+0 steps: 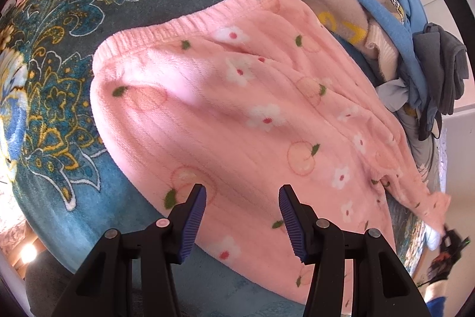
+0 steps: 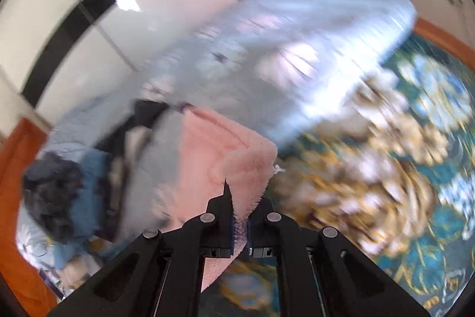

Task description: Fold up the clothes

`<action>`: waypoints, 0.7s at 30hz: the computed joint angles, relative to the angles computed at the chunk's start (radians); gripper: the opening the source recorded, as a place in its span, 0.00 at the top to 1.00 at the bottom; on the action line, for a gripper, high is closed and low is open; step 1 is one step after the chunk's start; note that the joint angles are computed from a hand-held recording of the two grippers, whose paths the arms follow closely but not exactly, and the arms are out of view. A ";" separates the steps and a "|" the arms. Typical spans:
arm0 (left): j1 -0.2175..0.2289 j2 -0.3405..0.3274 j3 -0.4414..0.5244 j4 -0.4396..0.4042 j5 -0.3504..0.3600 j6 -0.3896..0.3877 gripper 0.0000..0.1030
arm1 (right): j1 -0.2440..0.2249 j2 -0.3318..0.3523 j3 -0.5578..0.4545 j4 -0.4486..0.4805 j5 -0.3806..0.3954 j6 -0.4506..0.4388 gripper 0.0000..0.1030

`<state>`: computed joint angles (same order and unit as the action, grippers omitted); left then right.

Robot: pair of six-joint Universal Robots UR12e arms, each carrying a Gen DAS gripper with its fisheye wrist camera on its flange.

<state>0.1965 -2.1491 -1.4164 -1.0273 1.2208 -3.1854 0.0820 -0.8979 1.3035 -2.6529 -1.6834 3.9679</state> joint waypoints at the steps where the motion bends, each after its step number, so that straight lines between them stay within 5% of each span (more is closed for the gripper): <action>1: -0.001 0.000 0.001 -0.003 0.001 0.003 0.47 | -0.007 -0.004 0.024 0.019 0.009 0.040 0.94; 4: -0.005 0.002 0.002 -0.007 0.015 0.016 0.47 | -0.021 -0.013 0.092 0.033 0.047 0.166 0.94; 7: -0.004 0.005 -0.002 0.000 0.018 0.016 0.47 | -0.019 -0.021 0.115 0.040 0.030 0.194 0.94; 16: 0.000 -0.002 0.009 -0.011 0.014 -0.006 0.47 | -0.017 -0.019 0.091 0.133 0.004 0.146 0.94; 21: 0.024 -0.003 0.008 0.004 -0.049 -0.054 0.47 | -0.009 -0.021 0.057 0.146 -0.001 0.064 0.91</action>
<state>0.2210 -2.1522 -1.4085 -1.0231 1.1714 -3.2392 0.0735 -0.9191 1.3606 -2.5067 -1.6840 4.0315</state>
